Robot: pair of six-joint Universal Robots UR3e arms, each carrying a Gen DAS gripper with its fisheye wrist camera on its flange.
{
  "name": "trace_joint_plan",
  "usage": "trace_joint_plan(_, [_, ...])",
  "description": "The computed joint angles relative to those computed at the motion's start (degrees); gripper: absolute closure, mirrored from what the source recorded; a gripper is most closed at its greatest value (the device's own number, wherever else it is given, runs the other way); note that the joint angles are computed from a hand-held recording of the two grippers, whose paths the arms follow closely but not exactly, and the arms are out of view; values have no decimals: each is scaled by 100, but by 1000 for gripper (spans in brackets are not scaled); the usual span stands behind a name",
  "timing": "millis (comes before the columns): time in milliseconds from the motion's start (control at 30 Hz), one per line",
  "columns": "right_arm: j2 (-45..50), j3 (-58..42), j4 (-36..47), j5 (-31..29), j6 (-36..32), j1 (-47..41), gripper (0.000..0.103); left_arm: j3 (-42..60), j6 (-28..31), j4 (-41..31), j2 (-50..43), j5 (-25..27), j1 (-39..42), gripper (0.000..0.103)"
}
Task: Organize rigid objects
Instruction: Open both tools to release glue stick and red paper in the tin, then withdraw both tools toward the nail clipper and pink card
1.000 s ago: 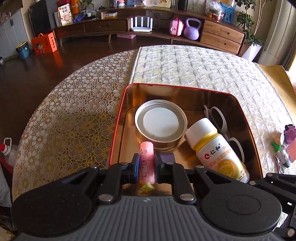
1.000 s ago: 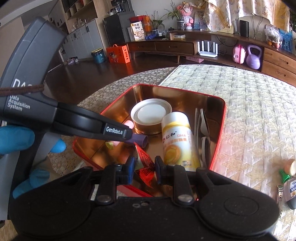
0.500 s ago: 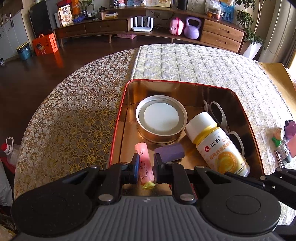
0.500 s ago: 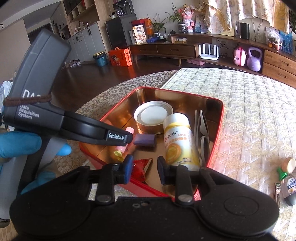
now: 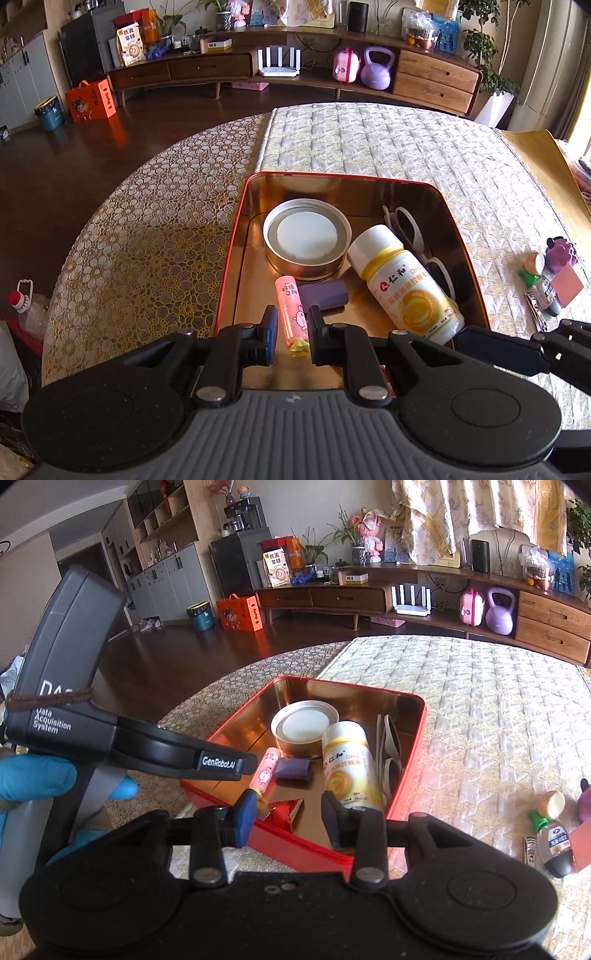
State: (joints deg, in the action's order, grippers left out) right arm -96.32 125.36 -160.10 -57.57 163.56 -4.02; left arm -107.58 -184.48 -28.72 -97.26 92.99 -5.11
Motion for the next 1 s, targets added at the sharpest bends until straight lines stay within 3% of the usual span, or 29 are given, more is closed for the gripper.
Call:
trace_joint_plan(100, [-233, 118, 62, 54, -13, -95, 62, -52, -12, -45, 147, 31, -65, 87])
trace_joint_plan(167, [-397, 199, 121, 96, -26, -180, 52, -91, -34, -62, 250, 91, -135, 87])
trace_joint_plan(367, [-972, 504, 284, 327, -137, -531, 48, -230, -164, -109, 569, 274, -355, 87])
trace_joint_plan(733, [-2709, 1143, 1629, 1145, -977, -1708, 39, -513, -420, 26, 1018, 528, -922, 86])
trace_joint_plan(833, [-3327, 1235, 2412, 1449, -1346, -2156, 37, -557, -523, 42, 1088, 548, -1112, 74])
trace_joint_plan(900, [-3813, 1277, 3111, 1695, -1680, -2538, 36, -619, -575, 122, 1133, 545, -1236, 61])
trace_joint_plan(1000, [-4664, 1206, 4623, 2049, -2417, -3279, 35, -668, -717, 285, 1121, 730, -1519, 49])
